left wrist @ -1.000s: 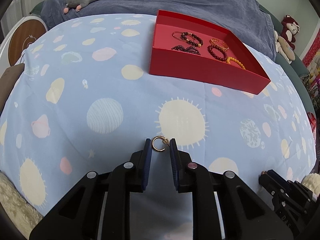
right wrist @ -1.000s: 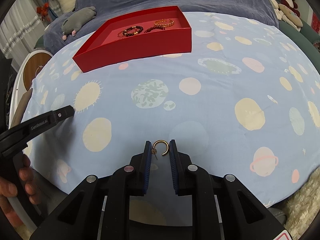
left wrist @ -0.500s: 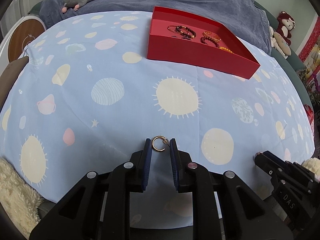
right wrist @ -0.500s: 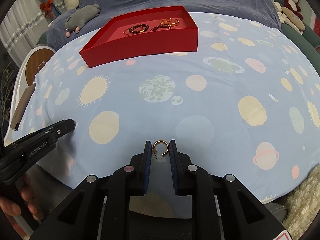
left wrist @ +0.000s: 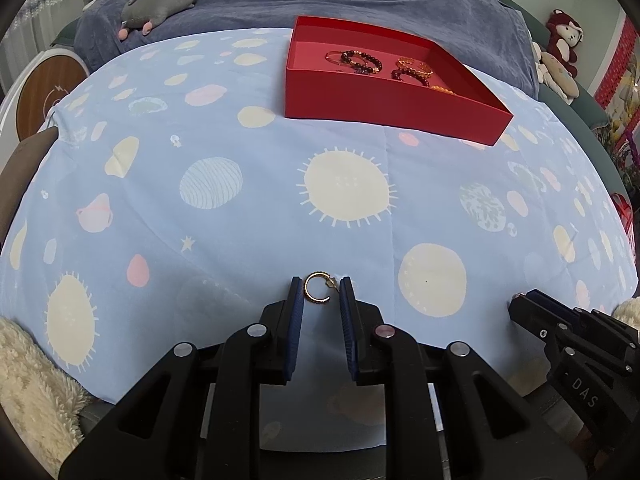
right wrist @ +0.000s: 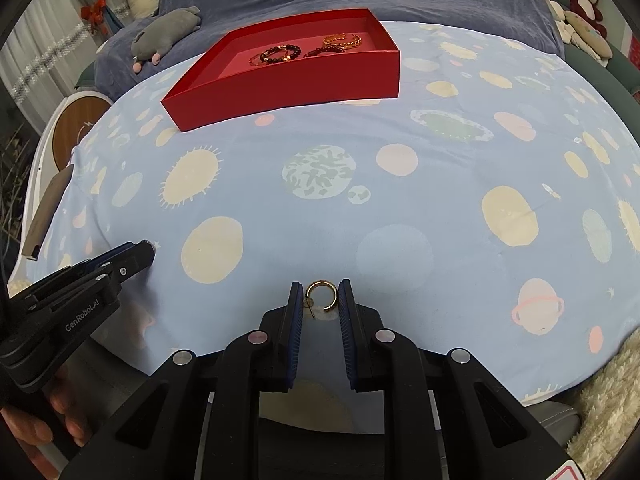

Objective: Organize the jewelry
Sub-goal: 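Lift the hoop earring and carry it toward the red box with the right tool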

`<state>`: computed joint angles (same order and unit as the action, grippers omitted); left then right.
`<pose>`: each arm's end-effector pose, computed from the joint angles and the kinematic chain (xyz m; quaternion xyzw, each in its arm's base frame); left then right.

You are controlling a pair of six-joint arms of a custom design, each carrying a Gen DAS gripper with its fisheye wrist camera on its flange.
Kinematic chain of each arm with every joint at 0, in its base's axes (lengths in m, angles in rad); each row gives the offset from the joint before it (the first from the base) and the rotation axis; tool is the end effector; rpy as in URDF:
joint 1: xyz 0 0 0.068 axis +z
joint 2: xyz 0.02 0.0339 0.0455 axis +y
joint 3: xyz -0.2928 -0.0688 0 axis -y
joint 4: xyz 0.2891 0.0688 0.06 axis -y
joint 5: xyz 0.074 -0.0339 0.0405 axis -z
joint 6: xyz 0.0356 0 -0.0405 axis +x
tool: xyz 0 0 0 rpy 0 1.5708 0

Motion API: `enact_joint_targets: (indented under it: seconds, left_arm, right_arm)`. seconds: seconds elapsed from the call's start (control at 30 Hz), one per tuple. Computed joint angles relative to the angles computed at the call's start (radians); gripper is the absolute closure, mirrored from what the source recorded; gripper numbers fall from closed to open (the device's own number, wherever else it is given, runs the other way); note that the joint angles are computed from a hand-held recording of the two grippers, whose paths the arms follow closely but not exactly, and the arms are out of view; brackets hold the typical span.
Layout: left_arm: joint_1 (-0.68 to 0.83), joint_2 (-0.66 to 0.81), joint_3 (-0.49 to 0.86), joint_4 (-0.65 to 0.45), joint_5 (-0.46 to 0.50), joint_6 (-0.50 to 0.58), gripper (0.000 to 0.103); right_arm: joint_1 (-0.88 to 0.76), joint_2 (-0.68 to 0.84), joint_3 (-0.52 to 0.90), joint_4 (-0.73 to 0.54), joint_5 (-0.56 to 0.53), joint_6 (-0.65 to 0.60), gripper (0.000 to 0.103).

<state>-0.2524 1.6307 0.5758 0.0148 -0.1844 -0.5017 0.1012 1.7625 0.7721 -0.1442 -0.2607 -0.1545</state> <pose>0.2800 -0.0655 0.0899 -0.1434 0.9504 -0.0135 0.2755 0.3277 0.0425 0.0938 -0.1513 0.9565 0.1211 0.2178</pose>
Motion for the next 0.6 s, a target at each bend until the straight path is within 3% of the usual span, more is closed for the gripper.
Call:
enact_joint_targets:
  seconds: [0.6]
  left_arm:
    - [-0.024, -0.005, 0.014, -0.005, 0.042, -0.033, 0.085]
  right_arm:
    - [0.0, 0.008, 0.024, -0.023, -0.034, 0.022, 0.086]
